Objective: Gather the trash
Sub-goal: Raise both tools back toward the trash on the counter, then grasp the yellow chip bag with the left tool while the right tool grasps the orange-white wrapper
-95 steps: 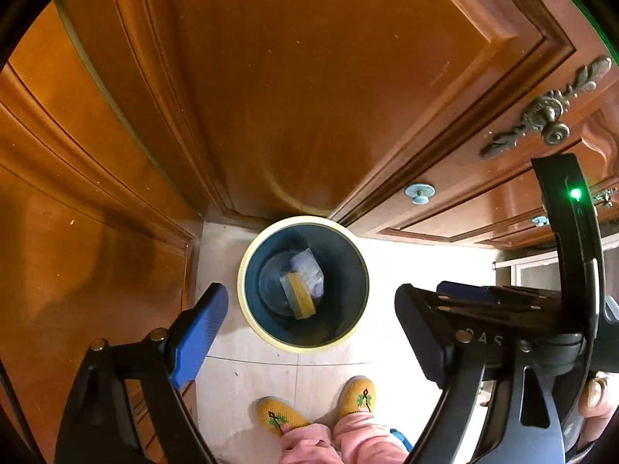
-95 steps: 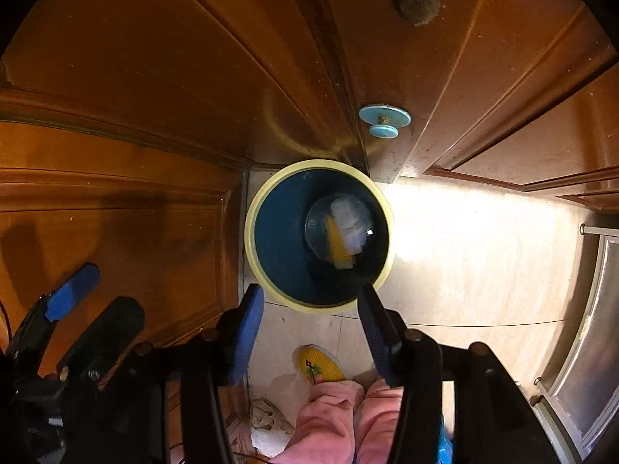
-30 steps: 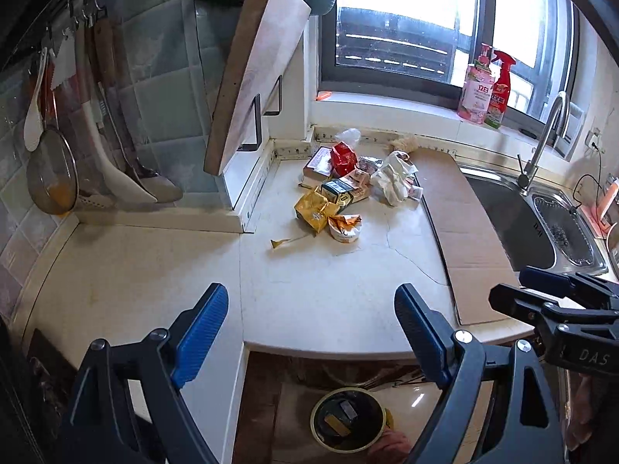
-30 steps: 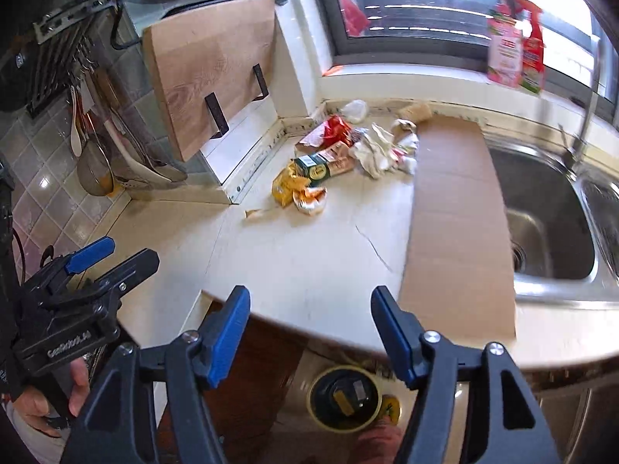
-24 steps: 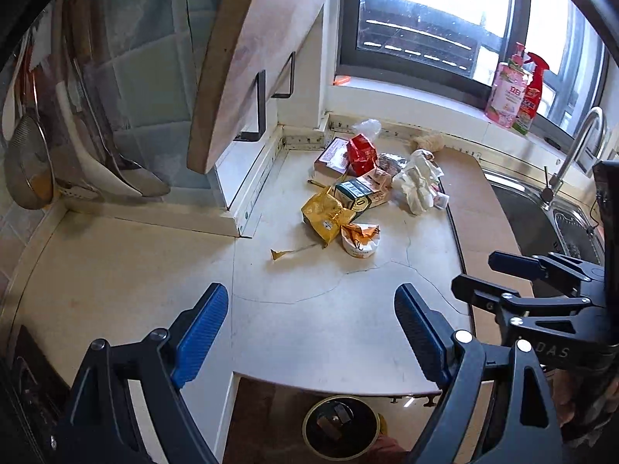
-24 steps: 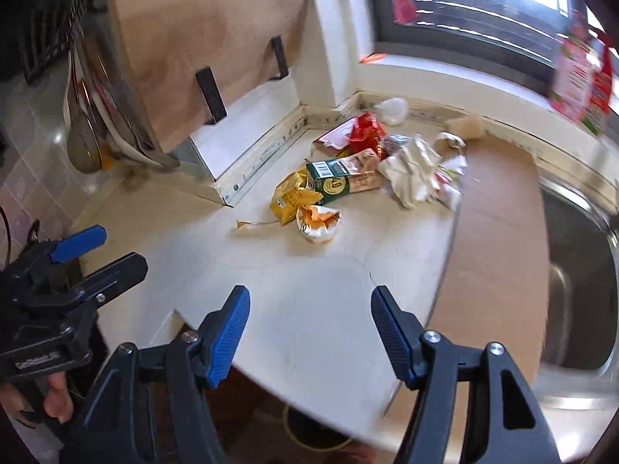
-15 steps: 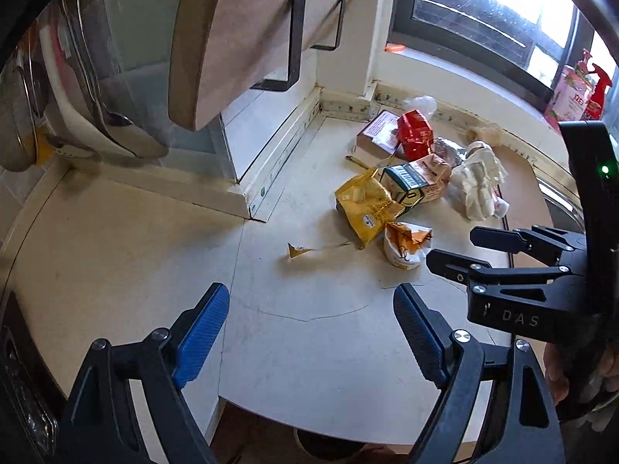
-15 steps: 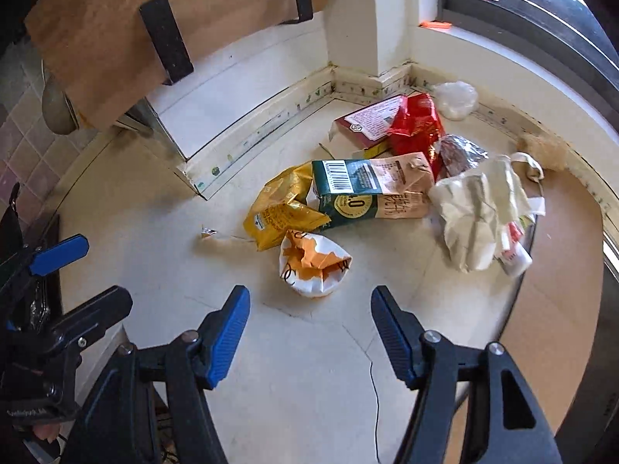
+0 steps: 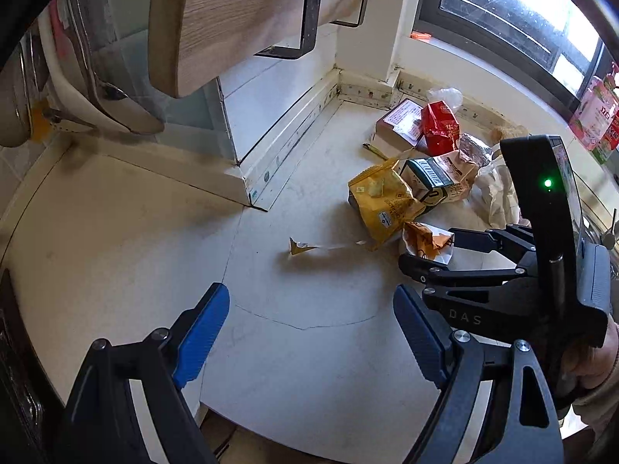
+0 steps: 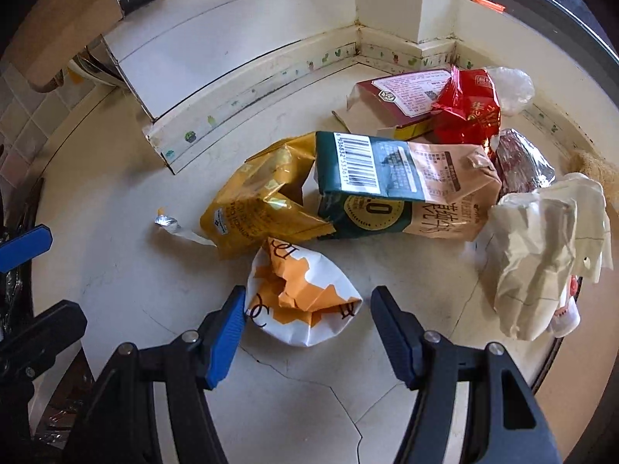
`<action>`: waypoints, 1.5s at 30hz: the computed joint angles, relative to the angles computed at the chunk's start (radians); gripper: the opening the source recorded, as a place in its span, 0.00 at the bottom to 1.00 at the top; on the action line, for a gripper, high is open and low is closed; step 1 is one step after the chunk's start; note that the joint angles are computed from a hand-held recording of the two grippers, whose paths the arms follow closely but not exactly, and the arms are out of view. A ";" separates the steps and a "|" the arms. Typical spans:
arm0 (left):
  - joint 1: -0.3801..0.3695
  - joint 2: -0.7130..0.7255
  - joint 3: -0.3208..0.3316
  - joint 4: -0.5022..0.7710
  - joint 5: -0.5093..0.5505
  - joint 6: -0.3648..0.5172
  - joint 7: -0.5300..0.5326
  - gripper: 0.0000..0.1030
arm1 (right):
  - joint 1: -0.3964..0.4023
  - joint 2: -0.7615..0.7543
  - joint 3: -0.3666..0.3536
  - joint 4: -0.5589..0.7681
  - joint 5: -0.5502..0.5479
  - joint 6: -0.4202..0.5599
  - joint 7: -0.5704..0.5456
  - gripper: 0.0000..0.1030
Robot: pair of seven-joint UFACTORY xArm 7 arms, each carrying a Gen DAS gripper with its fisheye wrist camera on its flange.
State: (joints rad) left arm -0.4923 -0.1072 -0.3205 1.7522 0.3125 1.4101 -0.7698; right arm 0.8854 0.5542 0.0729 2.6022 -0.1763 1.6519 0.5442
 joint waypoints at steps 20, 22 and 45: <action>-0.242 0.451 0.113 0.535 0.190 0.121 0.241 0.83 | -0.243 -0.375 0.123 -0.519 0.075 -0.202 0.104 0.53; -0.271 0.504 0.144 0.605 0.212 0.152 0.300 0.83 | -0.267 -0.401 0.131 -0.560 0.102 -0.227 0.106 0.53; -0.127 0.241 0.137 0.173 -0.102 -0.078 0.226 0.11 | -0.284 -0.479 0.186 -0.645 0.068 -0.246 0.244 0.53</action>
State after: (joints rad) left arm -0.6196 0.1340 -0.1835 1.9256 0.2104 1.3323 -0.5439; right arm 0.6013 0.0749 0.2585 1.9570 -0.1081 1.4055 0.7878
